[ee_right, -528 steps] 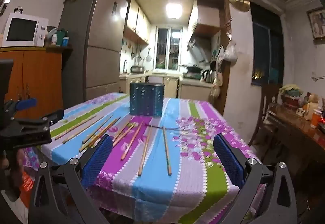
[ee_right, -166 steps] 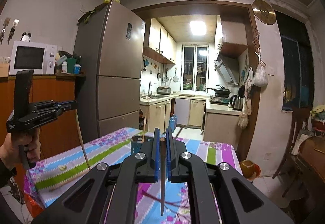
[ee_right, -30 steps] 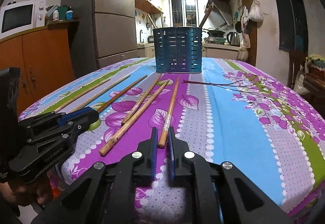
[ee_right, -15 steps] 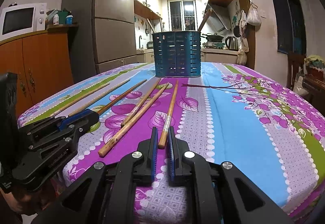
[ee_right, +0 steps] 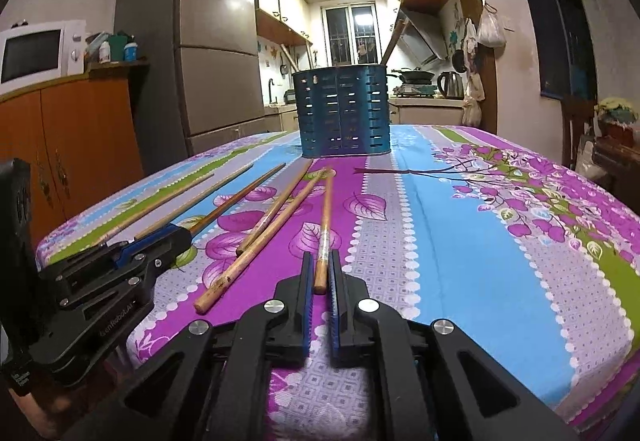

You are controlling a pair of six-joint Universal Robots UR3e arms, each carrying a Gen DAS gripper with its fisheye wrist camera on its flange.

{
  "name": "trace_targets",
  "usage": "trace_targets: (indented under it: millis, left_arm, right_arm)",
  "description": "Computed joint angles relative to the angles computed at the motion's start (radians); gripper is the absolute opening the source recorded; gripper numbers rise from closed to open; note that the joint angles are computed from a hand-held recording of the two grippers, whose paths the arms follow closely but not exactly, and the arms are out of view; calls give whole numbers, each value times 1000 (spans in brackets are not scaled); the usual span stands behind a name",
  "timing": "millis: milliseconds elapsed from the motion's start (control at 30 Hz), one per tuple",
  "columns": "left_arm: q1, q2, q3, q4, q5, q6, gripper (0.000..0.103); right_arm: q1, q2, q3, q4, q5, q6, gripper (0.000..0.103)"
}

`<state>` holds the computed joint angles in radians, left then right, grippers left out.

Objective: Organize utensils
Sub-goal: 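Carry the left gripper's chopstick upright into the holder while the right gripper does likewise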

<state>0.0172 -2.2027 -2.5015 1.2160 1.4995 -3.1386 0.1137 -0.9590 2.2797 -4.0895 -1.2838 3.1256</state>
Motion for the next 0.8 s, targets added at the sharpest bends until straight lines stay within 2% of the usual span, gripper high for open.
trace_targets:
  millis: [133,267,467,600,800]
  left_arm:
    - [7,37,-14,-30,-7,-3,7]
    - [8,114,-37,-43,-13,8,6]
    - [27,320,-29,-145,-40,22,5]
    - [22,401,67,-231,-38,50,5]
    - [-18,403,243,-318,19,85,5]
  right_arm:
    - [-25,-44,45,-7,20,-7,8]
    - [-63,-157,102,7,50,-30,8]
    - [-136,-364,132,63,130,-59,8]
    - [-166,-441,49,136,180,-69,8]
    - [-181,-443,-182,302,235,-65,8]
